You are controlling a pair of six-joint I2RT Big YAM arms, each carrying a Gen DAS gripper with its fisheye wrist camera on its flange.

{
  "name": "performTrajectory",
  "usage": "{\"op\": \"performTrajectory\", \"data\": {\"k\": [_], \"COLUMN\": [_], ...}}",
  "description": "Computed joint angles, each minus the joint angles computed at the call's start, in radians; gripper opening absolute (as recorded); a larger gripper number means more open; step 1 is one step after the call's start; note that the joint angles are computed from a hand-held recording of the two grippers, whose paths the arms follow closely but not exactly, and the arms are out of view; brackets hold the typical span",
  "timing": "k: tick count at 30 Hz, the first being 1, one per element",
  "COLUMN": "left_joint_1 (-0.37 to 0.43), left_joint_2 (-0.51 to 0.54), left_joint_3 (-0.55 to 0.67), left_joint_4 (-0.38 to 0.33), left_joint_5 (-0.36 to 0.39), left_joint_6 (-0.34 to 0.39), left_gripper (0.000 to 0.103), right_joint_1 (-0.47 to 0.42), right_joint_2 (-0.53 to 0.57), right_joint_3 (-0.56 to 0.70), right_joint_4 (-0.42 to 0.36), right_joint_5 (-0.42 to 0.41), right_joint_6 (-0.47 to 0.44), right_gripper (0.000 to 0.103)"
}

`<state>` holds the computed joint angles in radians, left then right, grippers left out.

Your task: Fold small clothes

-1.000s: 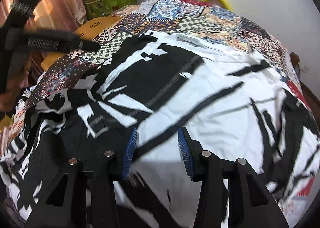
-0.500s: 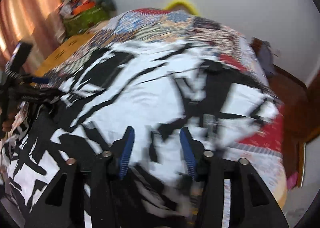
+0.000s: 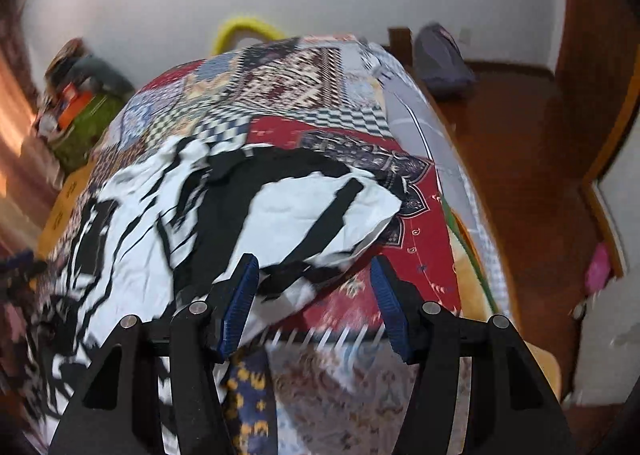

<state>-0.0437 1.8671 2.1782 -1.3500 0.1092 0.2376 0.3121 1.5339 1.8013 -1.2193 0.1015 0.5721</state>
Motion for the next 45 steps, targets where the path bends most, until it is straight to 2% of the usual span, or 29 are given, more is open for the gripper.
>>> {"op": "performTrajectory", "data": {"k": [6,7,8,10,14,21,28,32,35,36,38,39,41,43,45], "left_joint_1": [-0.036,-0.038,-0.039,-0.041,-0.034,-0.01,0.02,0.04,0.053,0.058,0.064,0.067,0.067,0.065,0.059], "left_joint_2": [-0.007,-0.009,-0.011,-0.013,-0.023,-0.04,-0.065,-0.082,-0.085,-0.085,-0.087,-0.087,-0.085,-0.082,-0.076], "left_joint_3": [-0.06,-0.067,-0.072,-0.081,-0.095,-0.097,-0.099,-0.114,-0.115,-0.115,-0.116,-0.115,-0.111,-0.104,-0.091], "left_joint_4": [0.036,0.041,0.046,0.056,0.067,0.072,0.076,0.081,0.075,0.073,0.071,0.069,0.066,0.062,0.057], "left_joint_5": [-0.01,-0.013,-0.015,-0.02,-0.016,0.013,0.033,0.033,0.039,0.04,0.041,0.045,0.047,0.05,0.052], "left_joint_6": [0.008,0.012,0.016,0.02,0.017,0.003,0.005,0.016,0.017,0.016,0.015,0.014,0.012,0.01,0.008], "left_gripper": [0.088,0.088,0.088,0.088,0.088,0.088,0.088,0.088,0.088,0.088,0.088,0.088,0.088,0.088,0.088], "right_joint_1": [-0.032,-0.03,-0.03,-0.025,-0.018,0.036,0.128,0.181,0.202,0.207,0.208,0.211,0.215,0.215,0.208], "right_joint_2": [0.024,0.021,0.015,0.016,0.014,0.051,0.194,0.319,0.372,0.399,0.439,0.437,0.401,0.355,0.317], "right_joint_3": [-0.023,-0.032,-0.041,-0.038,-0.029,0.109,0.341,0.492,0.542,0.576,0.634,0.632,0.583,0.525,0.49], "right_joint_4": [0.064,0.085,0.1,0.105,0.129,0.13,0.1,0.028,-0.016,-0.052,-0.116,-0.12,-0.086,-0.041,-0.028], "right_joint_5": [-0.054,-0.049,-0.046,-0.024,-0.018,0.002,-0.046,-0.071,-0.084,-0.098,-0.162,-0.168,-0.16,-0.142,-0.113], "right_joint_6": [0.063,0.066,0.061,0.056,0.029,-0.047,-0.109,-0.145,-0.155,-0.155,-0.168,-0.167,-0.169,-0.181,-0.191], "right_gripper": [0.052,0.044,0.03,0.012,0.006,0.006,0.006,0.007,0.008,0.008,0.015,0.018,0.033,0.041,0.041]}}
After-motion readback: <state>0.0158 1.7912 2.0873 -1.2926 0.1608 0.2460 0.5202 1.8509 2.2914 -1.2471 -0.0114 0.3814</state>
